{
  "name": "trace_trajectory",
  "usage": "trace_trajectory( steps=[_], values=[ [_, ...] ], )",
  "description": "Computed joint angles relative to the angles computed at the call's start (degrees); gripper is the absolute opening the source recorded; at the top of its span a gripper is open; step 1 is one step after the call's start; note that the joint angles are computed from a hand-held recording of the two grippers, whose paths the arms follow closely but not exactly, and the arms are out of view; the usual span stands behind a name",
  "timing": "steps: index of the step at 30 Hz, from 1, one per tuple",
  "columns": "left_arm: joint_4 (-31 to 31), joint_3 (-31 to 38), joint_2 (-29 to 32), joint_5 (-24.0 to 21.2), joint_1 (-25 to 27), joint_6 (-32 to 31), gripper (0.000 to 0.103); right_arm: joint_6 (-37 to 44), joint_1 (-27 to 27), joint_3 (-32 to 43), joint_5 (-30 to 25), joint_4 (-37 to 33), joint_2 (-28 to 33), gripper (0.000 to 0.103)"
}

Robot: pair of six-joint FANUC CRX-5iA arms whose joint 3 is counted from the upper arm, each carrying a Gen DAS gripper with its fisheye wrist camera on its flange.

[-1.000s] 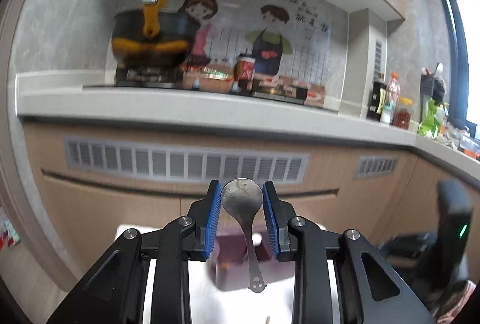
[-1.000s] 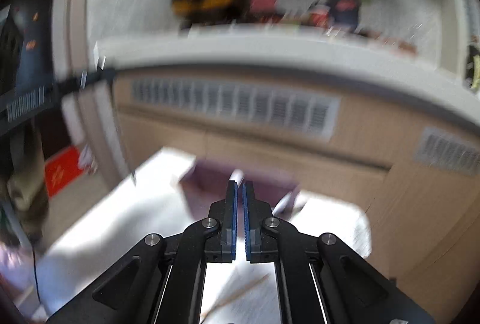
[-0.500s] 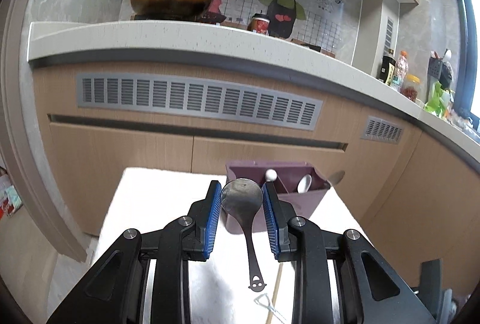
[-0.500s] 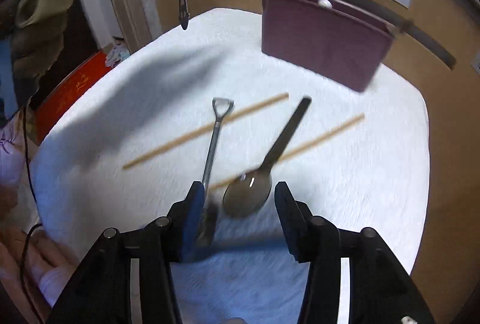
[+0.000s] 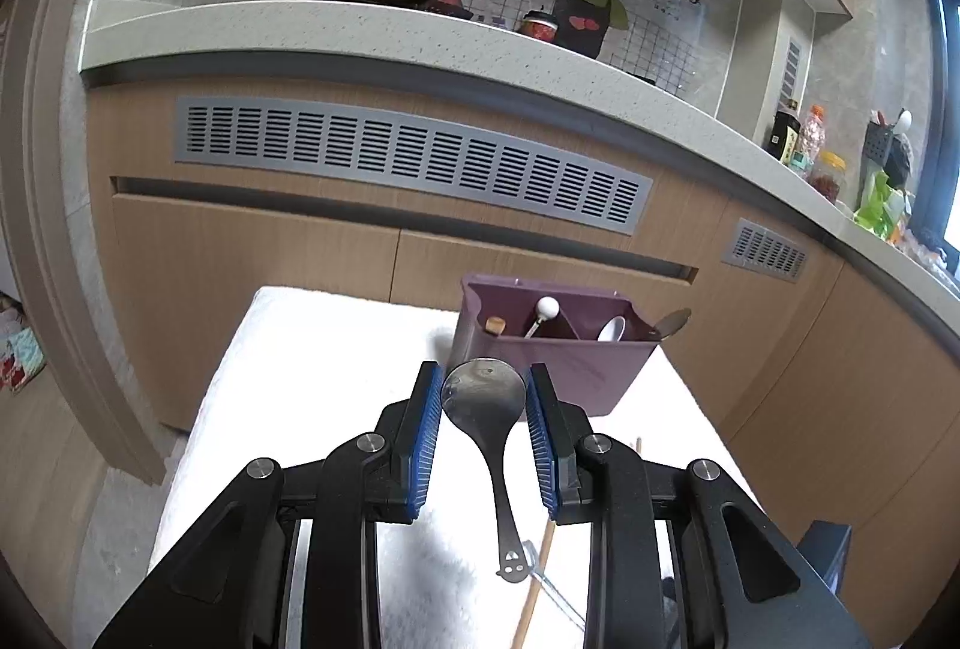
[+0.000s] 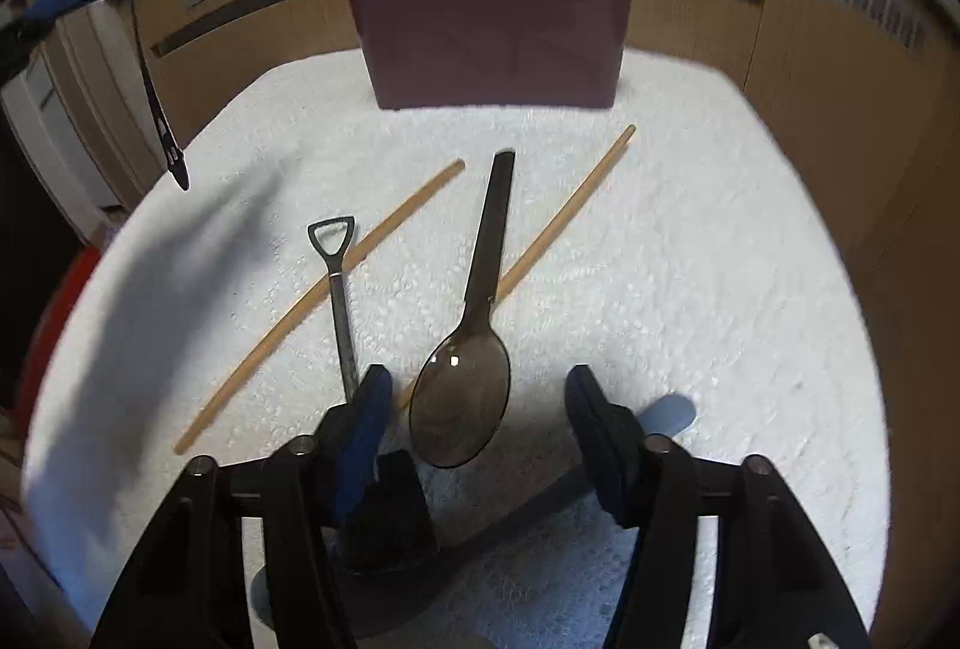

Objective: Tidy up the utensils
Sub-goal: 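Hold the metal spoon in the left tool while the right tool grasps the large metal spoon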

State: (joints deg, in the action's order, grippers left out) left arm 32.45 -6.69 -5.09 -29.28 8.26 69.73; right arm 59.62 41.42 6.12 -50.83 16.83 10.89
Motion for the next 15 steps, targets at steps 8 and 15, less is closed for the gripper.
trace_trajectory(
  steps=[8, 15],
  values=[
    [1.0, -2.0, -2.1, 0.9, 0.3, -0.8, 0.029, 2.3, 0.6, -4.5, 6.6, 10.0, -4.6, 0.029],
    [3.0, -1.7, -2.2, 1.4, -0.9, -3.3, 0.029, 2.6, -3.0, 0.4, 11.6, 9.8, -6.7, 0.008]
  ],
)
